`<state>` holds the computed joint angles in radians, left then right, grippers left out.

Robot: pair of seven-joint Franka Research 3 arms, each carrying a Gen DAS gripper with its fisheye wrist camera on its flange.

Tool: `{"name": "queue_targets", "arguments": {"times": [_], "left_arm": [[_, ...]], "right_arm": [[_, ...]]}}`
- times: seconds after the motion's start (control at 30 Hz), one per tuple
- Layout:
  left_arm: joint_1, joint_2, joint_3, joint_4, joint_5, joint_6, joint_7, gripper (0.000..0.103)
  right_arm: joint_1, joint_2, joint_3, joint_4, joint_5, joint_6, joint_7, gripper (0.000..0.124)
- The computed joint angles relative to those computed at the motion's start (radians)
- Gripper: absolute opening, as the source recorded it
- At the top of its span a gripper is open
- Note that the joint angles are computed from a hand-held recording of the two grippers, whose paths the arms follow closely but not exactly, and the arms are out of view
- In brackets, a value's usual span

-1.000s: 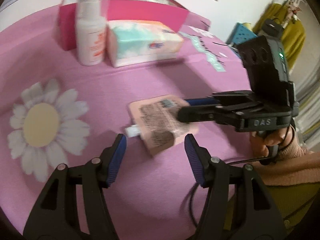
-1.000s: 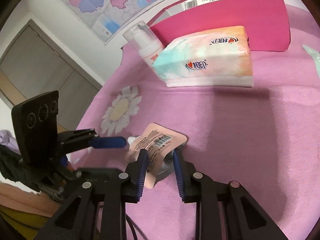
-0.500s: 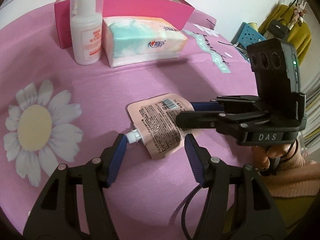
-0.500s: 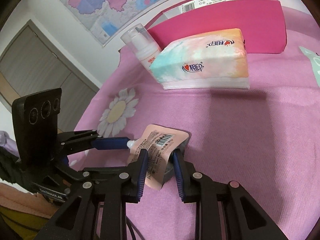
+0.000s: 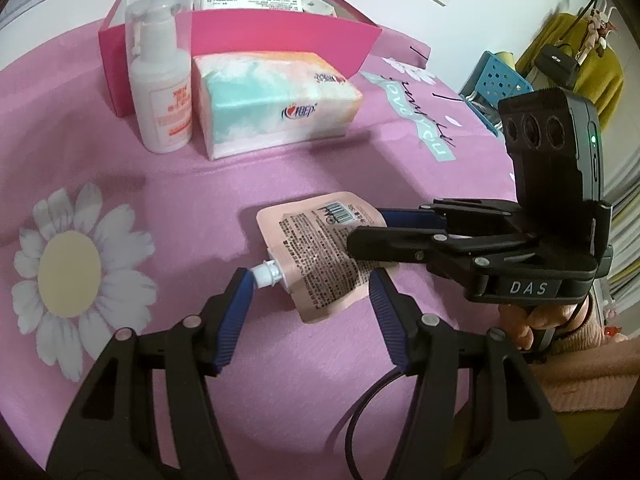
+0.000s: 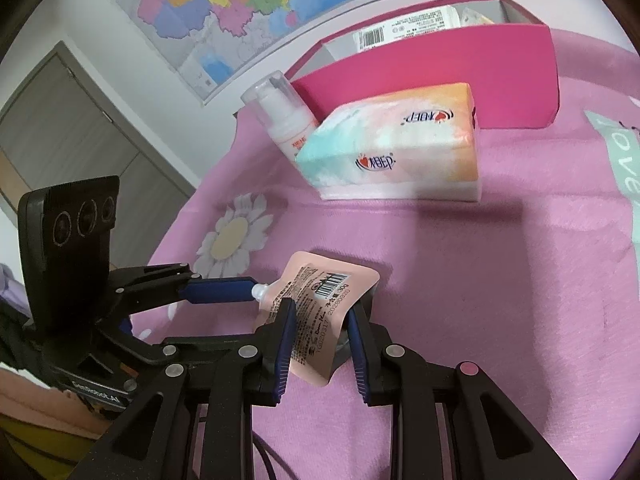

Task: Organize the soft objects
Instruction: 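Lift the peach pouch with the right gripper toward the pink box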

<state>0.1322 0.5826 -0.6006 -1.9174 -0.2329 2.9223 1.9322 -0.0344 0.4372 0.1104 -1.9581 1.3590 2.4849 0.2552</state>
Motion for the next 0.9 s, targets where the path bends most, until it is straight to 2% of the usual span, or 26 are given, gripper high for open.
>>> {"name": "queue_targets", "arguments": {"times": [0.43, 0.9], "left_arm": [[0.035, -0.02, -0.037, -0.031, -0.002, 0.045, 0.01, 0.061], [0.095, -0.015, -0.102, -0.04, 0.038, 0.09, 0.001, 0.061]], "right_arm": [[-0.014, -0.022, -0.011, -0.009, 0.018, -0.025, -0.029, 0.026], [-0.018, -0.058, -0.027, -0.025, 0.063, -0.032, -0.083, 0.026]]}}
